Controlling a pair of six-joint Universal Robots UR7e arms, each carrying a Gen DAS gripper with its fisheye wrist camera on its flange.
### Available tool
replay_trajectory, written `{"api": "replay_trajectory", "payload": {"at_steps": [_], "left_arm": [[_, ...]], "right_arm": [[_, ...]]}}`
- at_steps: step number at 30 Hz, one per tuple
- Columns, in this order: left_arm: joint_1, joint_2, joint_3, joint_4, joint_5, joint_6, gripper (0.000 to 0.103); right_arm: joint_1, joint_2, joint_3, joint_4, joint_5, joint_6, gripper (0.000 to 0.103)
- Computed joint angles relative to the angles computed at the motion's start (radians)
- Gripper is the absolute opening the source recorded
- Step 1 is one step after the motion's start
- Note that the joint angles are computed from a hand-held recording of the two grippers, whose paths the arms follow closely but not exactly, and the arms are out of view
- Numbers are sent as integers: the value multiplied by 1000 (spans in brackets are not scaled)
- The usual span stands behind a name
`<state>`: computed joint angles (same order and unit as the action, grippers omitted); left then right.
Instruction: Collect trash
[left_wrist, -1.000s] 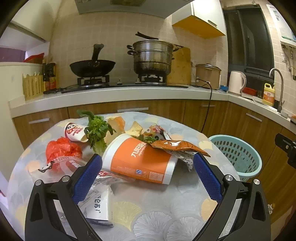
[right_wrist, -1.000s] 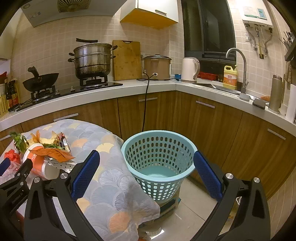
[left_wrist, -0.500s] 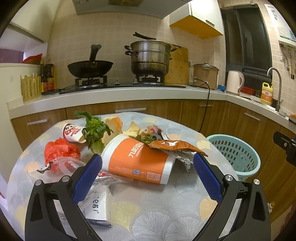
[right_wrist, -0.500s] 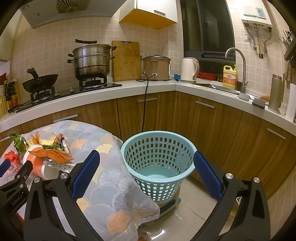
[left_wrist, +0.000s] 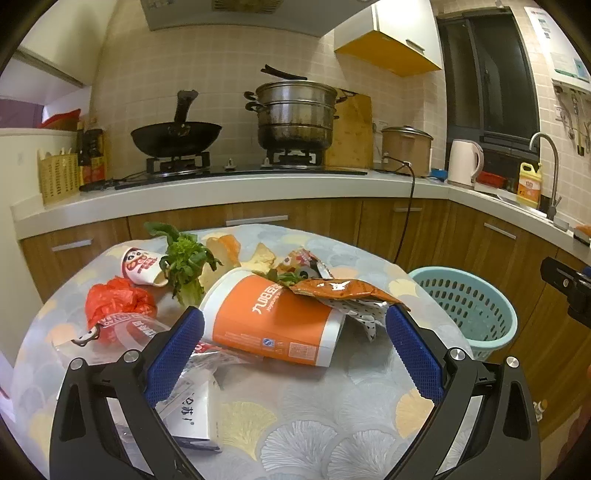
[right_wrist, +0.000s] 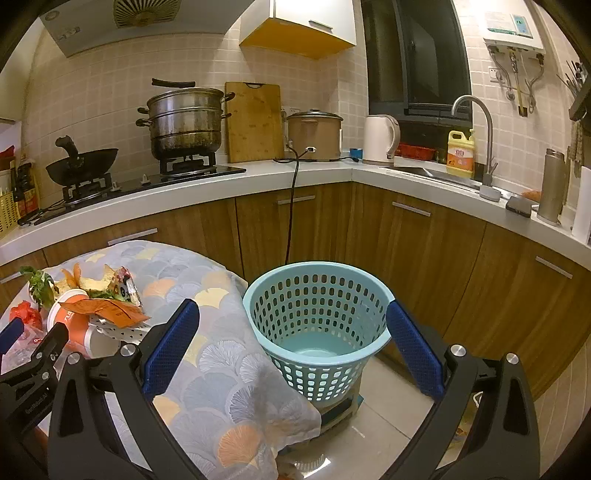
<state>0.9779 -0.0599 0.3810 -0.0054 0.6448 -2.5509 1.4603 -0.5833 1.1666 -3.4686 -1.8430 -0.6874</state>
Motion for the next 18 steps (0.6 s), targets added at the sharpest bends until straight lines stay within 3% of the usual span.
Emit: {"api": "replay_trajectory", "payload": {"at_steps": [10, 15, 18], "left_arm": [[-3, 19, -48, 59, -7, -54, 95], [-33, -1, 7, 71, -42, -74, 95], [-57, -83, 176, -33, -76, -52, 95]], "right_arm": [[2, -3, 6, 4, 10, -7, 92], [6, -14, 27, -1, 29, -16, 91], [8, -21, 37, -3, 43, -15, 91]]}}
